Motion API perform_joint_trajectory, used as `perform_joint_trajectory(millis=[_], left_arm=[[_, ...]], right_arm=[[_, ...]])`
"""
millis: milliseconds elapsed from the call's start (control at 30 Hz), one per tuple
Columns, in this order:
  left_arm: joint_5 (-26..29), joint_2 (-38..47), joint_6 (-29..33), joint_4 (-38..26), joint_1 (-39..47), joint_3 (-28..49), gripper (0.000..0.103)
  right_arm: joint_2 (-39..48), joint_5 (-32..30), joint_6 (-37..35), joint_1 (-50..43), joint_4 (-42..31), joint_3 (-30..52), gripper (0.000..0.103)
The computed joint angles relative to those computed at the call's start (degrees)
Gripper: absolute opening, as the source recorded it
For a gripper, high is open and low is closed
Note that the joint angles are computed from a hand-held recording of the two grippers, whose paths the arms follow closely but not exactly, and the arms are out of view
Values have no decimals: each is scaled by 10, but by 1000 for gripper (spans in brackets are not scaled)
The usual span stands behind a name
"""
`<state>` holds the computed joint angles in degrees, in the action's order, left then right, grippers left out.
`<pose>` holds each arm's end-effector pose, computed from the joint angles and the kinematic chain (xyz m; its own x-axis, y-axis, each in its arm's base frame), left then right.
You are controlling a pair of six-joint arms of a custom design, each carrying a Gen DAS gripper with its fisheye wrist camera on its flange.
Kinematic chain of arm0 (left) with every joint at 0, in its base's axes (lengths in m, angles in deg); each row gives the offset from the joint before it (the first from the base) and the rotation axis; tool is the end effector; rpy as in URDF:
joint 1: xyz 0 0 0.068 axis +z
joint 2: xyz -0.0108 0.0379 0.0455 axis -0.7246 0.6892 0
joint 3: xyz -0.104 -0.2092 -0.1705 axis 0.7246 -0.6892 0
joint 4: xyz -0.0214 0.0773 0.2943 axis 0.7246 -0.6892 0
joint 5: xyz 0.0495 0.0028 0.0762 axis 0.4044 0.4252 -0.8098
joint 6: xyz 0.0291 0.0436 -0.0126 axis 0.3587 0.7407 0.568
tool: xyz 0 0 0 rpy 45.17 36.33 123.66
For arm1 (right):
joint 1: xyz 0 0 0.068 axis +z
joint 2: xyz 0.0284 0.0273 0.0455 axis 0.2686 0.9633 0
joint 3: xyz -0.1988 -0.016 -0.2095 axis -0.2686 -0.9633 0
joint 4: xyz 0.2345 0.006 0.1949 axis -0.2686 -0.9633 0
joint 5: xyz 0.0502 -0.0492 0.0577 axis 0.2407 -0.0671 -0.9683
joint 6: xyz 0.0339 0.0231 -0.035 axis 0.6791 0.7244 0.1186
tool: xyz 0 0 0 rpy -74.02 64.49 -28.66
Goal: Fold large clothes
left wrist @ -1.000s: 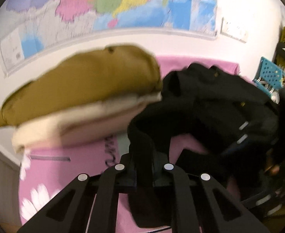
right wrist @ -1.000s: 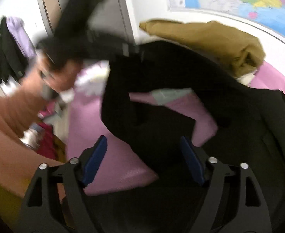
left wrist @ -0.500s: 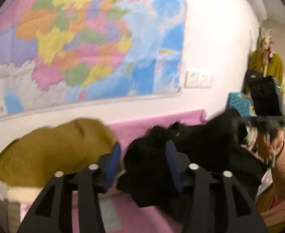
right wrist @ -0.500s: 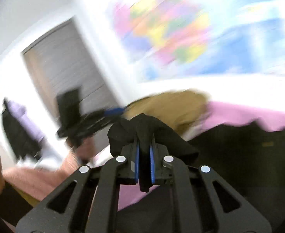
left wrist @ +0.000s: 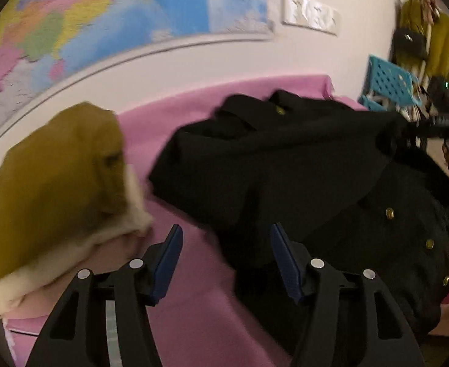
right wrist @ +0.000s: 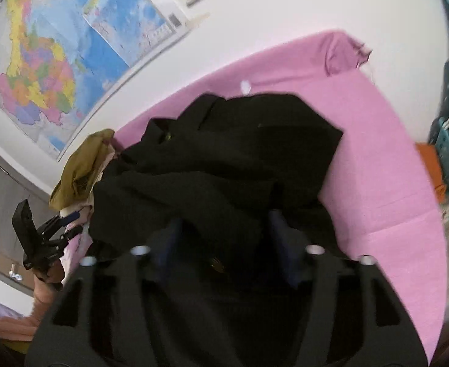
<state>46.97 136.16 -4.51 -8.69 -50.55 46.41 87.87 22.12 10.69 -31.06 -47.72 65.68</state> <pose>0.4030 -0.0481 0.2589 -0.3371 0.6698 -0.6616 0.8741 0.4837 0.0444 0.1143 -0.0881 0.3050 -0.5716 0.5826 -0.5777 0.3012 0.8039 0.5128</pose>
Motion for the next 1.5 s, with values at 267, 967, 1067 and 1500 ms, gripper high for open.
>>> perform_joint_trajectory(millis=[267,967,1067,1500], left_arm=[[-83,-36,23,144,-57,-109,42],[-40,-42,-62,120,-4,-61,36],[-32,-49,-55,114,-13,-62,39],[-157,0,-102,167,-92,-81,48]], right_arm=[[-58,-10,-92,-7,-15,-9,81],[166,6,61,23,138,85,58],[119,-8,25,1,129,57,64],[143,153,17,112,169,31,22]])
